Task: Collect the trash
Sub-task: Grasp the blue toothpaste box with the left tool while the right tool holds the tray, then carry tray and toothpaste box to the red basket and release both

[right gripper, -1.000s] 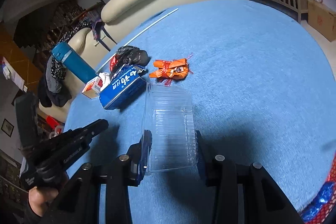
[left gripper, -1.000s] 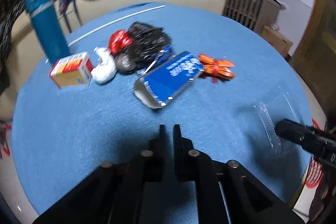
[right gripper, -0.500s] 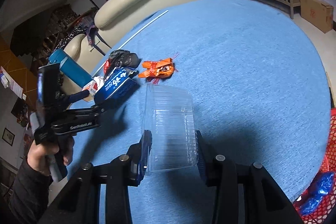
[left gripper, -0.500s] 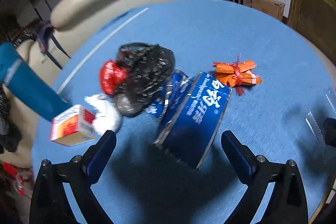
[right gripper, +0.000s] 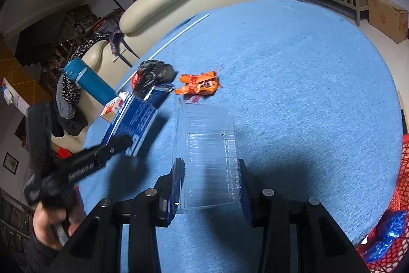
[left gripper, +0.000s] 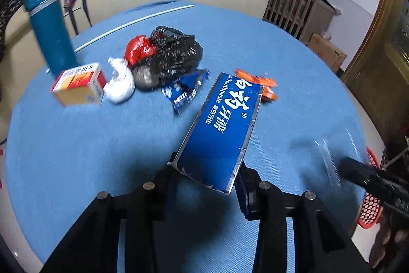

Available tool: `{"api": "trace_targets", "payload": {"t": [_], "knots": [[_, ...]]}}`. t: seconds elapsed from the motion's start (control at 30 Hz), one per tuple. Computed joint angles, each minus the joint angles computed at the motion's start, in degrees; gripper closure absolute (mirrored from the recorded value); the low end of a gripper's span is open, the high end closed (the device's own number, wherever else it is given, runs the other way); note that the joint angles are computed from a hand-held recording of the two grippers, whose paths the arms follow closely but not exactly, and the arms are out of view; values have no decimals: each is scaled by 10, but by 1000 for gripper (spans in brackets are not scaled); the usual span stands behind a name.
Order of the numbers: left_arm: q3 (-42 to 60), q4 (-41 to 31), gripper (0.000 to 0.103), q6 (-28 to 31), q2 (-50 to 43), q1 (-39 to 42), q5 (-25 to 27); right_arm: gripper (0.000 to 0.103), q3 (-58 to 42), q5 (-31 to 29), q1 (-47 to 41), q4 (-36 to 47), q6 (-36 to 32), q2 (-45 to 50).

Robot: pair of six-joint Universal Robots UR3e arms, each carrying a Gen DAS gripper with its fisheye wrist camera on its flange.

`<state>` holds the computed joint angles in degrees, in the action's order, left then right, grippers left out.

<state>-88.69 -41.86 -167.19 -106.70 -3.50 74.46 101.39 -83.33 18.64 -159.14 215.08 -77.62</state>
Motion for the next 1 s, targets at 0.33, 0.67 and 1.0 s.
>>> {"api": "trace_targets", "payload": {"t": [0.33, 0.67, 1.0], "knots": [[-159, 68, 61, -42, 119, -21, 12, 60, 40, -22, 17, 1, 1, -43], [-187, 73, 61, -55, 163, -61, 24, 60, 102, -57, 22, 1, 4, -126], [-156, 79, 61, -69, 152, -136, 51, 60, 206, -80, -9, 10, 16, -260]]}}
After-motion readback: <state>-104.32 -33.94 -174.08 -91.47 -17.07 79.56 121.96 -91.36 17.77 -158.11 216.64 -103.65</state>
